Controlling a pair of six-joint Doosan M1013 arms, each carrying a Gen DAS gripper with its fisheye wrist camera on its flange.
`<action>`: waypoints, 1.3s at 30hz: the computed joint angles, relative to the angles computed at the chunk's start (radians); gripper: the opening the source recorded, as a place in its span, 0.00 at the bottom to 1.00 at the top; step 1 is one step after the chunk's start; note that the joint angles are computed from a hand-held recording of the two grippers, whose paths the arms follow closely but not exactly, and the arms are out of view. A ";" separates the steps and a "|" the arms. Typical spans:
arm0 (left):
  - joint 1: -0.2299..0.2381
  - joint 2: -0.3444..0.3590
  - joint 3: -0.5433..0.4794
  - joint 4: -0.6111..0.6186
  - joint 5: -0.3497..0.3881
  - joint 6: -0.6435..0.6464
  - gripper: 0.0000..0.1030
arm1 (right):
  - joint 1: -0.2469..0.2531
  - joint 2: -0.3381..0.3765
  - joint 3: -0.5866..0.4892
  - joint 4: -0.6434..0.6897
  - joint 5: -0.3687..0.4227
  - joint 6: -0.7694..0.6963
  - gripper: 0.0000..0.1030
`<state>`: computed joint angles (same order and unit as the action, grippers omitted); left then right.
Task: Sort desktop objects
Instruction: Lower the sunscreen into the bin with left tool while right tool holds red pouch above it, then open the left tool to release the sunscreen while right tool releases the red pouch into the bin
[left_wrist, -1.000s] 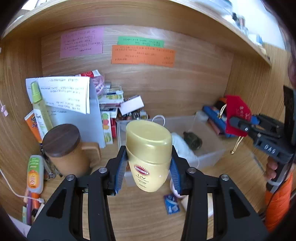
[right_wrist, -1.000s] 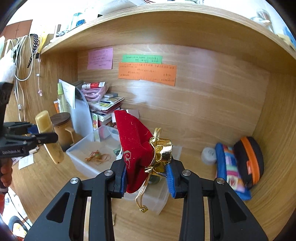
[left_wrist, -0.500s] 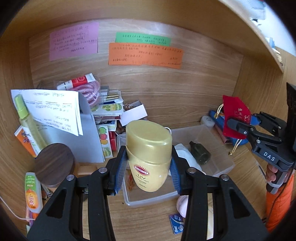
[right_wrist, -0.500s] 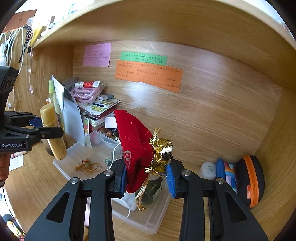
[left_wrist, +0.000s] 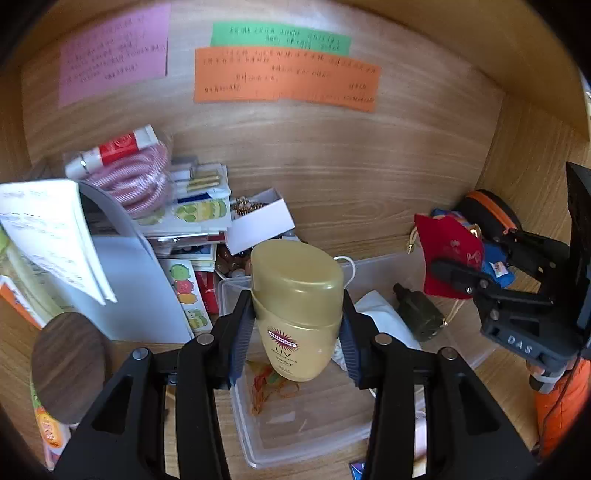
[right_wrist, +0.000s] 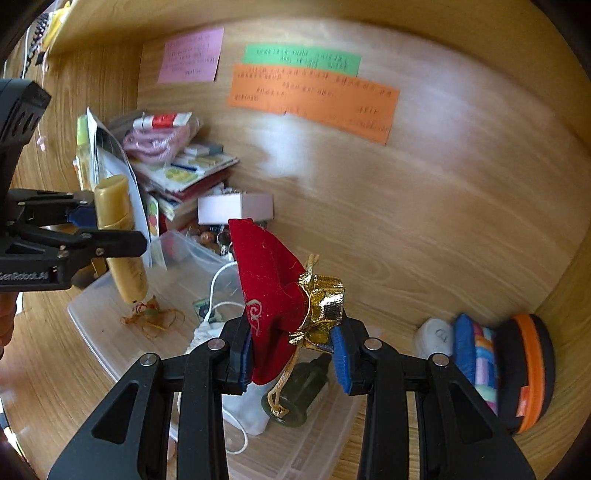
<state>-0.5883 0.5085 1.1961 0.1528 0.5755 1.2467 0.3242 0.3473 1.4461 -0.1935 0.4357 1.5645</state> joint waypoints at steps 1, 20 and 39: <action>0.002 0.008 -0.008 -0.006 0.008 0.005 0.42 | -0.001 0.006 -0.003 0.008 0.005 -0.006 0.30; 0.023 0.089 -0.086 -0.017 0.114 0.041 0.40 | -0.003 0.086 -0.062 -0.012 0.144 0.002 0.34; 0.012 0.100 -0.107 0.035 0.151 0.021 0.33 | -0.007 0.061 -0.041 0.055 0.121 -0.073 0.62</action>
